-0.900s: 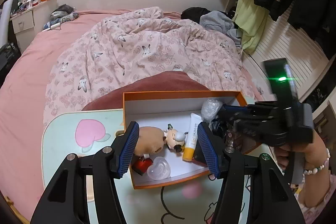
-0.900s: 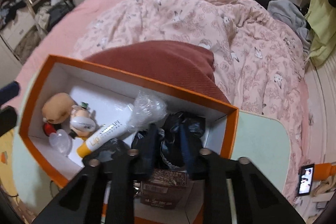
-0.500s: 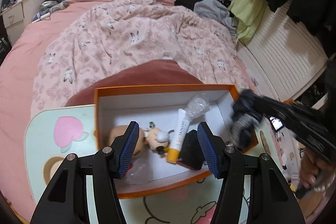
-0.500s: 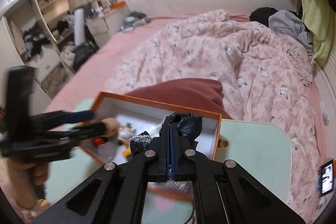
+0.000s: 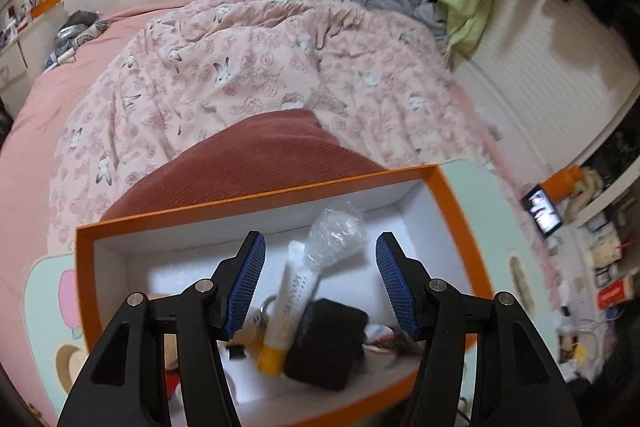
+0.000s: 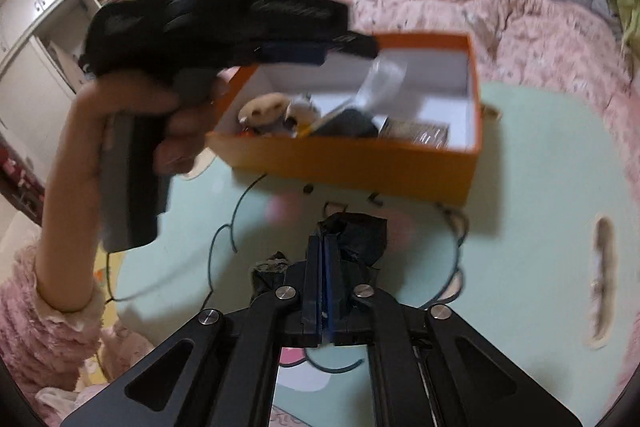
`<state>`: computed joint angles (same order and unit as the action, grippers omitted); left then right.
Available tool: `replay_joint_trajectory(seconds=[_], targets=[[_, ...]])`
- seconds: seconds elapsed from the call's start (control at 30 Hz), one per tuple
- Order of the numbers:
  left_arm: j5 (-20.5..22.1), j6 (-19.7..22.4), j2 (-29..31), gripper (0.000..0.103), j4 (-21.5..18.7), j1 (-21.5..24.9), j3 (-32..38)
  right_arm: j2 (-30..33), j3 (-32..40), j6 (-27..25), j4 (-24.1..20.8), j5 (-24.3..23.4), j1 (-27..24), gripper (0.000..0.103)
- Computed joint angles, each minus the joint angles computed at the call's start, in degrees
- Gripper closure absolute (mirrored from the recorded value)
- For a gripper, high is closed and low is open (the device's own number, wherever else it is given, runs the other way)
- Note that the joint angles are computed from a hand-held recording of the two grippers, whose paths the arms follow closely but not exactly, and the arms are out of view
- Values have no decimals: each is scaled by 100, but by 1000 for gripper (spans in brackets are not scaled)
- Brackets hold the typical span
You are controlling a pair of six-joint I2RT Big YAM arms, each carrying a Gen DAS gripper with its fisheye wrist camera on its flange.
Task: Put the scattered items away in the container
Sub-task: 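Lift a dark item out of the box with right tool while left tool lifts bubble wrap out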
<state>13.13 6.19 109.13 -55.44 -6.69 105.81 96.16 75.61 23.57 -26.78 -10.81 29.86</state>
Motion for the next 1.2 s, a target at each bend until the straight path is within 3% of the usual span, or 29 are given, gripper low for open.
replay_joint_trajectory(seconds=[0.07, 0.2, 0.27, 0.5, 0.7, 0.83, 1.0, 1.2], targets=[[-162, 43, 145, 58, -99, -37, 128, 1, -48, 47, 95, 0, 21, 97], [9, 15, 207, 59, -57, -45, 108, 34, -6, 57, 52, -10, 15, 96], [68, 34, 188, 67, -13, -56, 61, 42, 13, 103, 35, -7, 21, 96], [-66, 92, 176, 67, 72, -144, -14, 17, -32, 208, 59, -94, -18, 94], [200, 9, 553, 67, -587, -81, 542, 22, -5, 234, 31, -105, -10, 94], [308, 69, 536, 70, -544, -32, 501, 27, -10, 274, 49, -109, -14, 94], [735, -9, 2, 71, 2, 153, -77, -22, -77, 269, 75, -97, -23, 94], [1566, 34, -1538, 70, 1154, 734, -1672, -100, -115, 245, 56, -35, -62, 94]])
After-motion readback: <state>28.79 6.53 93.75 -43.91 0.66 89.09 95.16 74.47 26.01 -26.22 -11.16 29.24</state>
